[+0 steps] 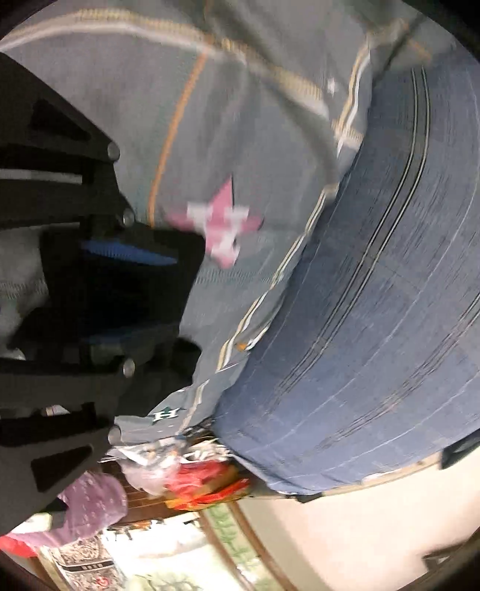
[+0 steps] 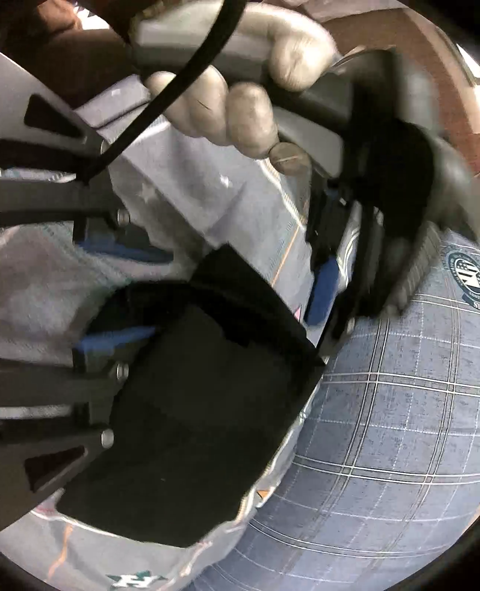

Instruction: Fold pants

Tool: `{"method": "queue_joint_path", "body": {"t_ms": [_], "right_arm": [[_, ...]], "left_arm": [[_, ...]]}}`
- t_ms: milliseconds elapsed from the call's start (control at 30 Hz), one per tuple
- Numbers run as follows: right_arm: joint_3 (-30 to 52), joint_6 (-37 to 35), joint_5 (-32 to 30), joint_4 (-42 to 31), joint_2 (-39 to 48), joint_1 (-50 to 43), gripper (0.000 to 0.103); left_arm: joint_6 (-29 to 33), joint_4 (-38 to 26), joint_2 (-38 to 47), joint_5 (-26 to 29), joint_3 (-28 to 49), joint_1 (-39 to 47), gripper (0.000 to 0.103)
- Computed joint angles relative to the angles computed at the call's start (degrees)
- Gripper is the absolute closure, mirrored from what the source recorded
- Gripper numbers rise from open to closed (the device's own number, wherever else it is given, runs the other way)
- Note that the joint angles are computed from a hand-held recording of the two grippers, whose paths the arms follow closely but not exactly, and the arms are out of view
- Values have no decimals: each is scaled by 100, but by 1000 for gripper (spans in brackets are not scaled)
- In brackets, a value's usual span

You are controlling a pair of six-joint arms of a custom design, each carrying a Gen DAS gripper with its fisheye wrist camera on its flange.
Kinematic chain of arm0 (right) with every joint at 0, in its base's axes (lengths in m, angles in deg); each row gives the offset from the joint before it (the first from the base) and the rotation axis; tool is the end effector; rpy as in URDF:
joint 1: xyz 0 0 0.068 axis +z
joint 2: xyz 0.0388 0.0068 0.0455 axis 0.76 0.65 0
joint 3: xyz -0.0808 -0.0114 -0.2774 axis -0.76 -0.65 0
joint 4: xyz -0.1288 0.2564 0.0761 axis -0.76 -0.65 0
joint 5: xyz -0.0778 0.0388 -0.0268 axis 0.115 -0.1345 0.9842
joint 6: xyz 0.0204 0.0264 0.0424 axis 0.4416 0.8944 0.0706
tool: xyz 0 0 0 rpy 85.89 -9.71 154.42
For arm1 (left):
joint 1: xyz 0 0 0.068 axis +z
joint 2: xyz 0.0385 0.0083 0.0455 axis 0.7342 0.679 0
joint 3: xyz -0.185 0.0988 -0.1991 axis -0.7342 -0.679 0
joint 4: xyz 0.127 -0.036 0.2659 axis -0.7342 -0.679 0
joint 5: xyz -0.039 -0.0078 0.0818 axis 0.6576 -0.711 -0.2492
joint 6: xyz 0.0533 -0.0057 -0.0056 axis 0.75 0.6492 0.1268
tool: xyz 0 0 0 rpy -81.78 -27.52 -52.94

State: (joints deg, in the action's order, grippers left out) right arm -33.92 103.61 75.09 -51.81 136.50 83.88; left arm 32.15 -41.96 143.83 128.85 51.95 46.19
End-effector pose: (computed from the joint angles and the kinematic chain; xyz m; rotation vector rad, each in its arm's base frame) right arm 0.1803 0.1171 0.2296 -0.3773 2.4507 0.1756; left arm 0.3759 -0.0326 0.1860 0.1028 2.4705 -1.1144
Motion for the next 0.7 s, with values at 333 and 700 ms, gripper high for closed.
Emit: {"method": "queue_joint_path", "body": {"t_ms": [333, 700], "right_arm": [[195, 342, -727, -1153, -1557, -1062, 44], [2419, -447, -800, -1161, 1721, -1806, 25]], "left_arm": [[175, -99, -791, 568, -759, 393, 58], [-376, 638, -1951, -1051, -2160, -1143, 39]]}}
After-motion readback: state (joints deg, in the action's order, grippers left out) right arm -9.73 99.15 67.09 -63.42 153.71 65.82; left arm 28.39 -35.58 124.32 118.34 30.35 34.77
